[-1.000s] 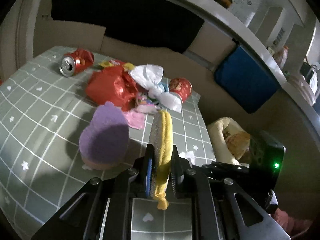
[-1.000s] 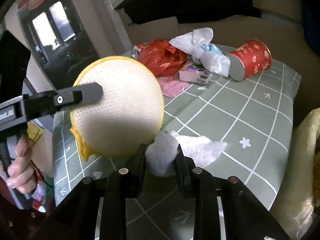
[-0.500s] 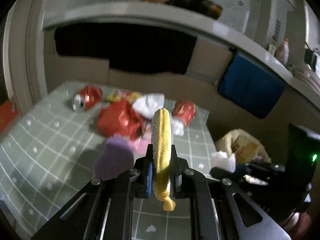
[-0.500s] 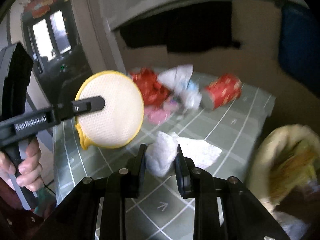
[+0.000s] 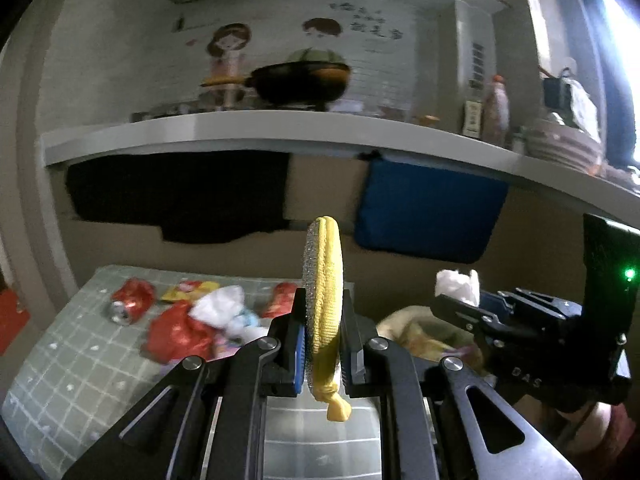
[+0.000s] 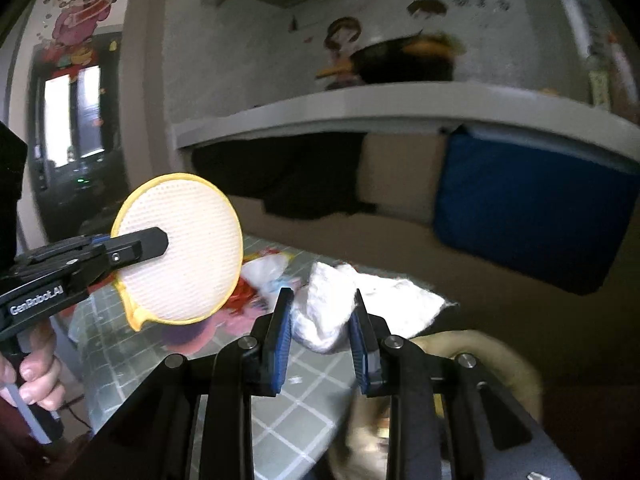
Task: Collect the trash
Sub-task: 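Carry the scrubber and tissue into the beige trash bag and open both tools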
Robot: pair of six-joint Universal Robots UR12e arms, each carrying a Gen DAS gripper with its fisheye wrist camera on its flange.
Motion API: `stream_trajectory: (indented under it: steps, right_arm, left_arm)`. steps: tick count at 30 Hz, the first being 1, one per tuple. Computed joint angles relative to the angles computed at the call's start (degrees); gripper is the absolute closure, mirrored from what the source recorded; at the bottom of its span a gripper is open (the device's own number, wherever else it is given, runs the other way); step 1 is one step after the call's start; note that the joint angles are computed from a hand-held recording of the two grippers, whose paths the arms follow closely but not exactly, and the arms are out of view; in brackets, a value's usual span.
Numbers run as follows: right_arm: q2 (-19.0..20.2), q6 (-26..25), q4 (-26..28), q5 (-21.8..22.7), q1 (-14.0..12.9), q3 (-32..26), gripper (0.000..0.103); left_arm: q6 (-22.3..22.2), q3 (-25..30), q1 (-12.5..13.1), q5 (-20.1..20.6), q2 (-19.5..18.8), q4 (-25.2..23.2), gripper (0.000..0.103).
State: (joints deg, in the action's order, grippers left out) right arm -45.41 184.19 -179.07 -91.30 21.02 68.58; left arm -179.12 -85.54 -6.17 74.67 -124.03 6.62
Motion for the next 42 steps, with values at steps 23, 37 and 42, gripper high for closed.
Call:
stream_trajectory:
  steps: [23,37,42]
  right_arm:
    - [-2.81,7.01,-1.48,-4.94,-3.7,7.26,0.078]
    - [-2.56,13.06,3.04,-5.05,-5.98,8.14,0.078]
    - [-1.06,14.86,5.03,-1.51,-6.62,6.58,0.078]
  left_arm:
    - [1.97,10.31,-3.98,-8.43,-7.31,-16.56,0.089]
    - [6.84,23.12,-5.61,-13.28,-16.68,-36.87,0.087]
    - [7.39,20.76,-4.31,-17.18,-15.27,-34.32,0.062]
